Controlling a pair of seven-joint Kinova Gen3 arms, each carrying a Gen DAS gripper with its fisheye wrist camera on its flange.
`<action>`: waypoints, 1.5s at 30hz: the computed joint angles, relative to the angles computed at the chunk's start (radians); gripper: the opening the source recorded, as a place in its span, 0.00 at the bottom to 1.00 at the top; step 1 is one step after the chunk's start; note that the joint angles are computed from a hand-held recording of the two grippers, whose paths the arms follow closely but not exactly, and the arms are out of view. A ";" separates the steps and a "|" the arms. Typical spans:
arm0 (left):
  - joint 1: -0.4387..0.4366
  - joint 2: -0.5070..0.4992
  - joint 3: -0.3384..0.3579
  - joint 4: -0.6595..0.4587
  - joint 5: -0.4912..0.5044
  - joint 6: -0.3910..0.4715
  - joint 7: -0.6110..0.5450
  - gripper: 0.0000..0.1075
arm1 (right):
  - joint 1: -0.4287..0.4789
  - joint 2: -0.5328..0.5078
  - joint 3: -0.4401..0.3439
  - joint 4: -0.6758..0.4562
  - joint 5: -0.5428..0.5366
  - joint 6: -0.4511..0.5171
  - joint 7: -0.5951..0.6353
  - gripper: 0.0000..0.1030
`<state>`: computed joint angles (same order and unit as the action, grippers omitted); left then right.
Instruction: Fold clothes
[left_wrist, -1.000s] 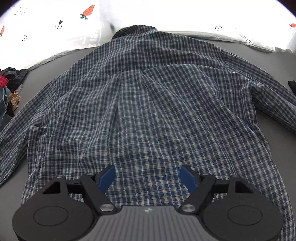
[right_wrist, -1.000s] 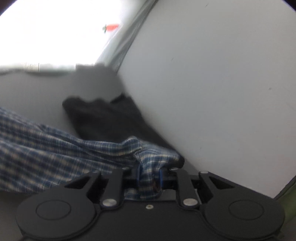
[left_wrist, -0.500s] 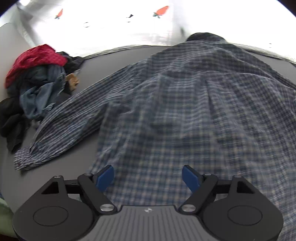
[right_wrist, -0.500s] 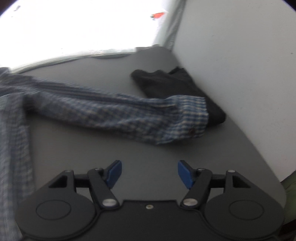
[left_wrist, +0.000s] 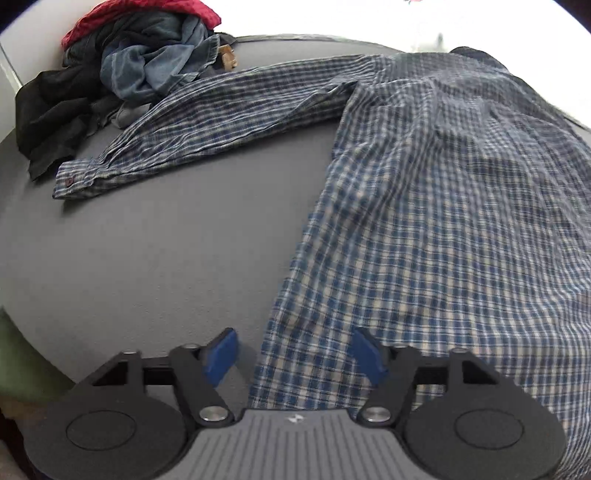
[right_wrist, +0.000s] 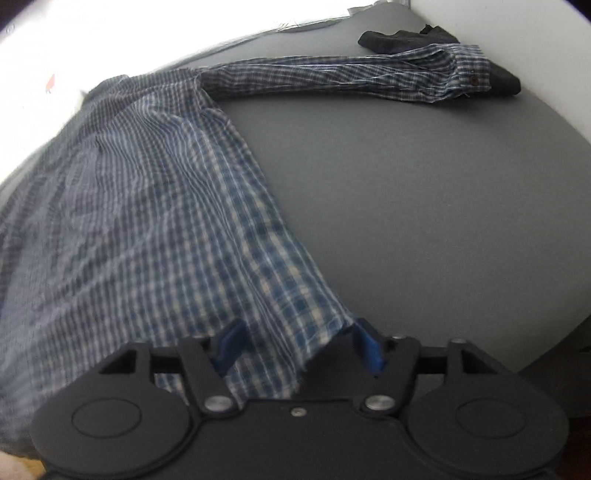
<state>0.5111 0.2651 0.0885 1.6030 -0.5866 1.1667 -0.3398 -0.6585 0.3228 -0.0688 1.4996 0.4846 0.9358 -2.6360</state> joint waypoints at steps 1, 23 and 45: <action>0.012 0.008 0.004 -0.006 -0.021 0.011 -0.009 0.01 | -0.027 0.012 0.004 -0.008 0.036 0.024 -0.010 0.21; 0.017 -0.081 0.031 0.012 -0.050 0.173 0.143 0.42 | -0.111 -0.007 0.002 -0.062 0.129 0.130 0.053 0.75; -0.475 -0.287 -0.113 0.263 0.048 -0.303 0.097 0.84 | -0.283 0.492 0.117 -0.772 -0.124 0.113 0.346 0.98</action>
<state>0.0365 -0.0215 -0.0246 1.8657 -0.5384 0.8633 -0.2426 -0.9419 0.8153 0.0486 0.7280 0.3611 1.0484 -2.2898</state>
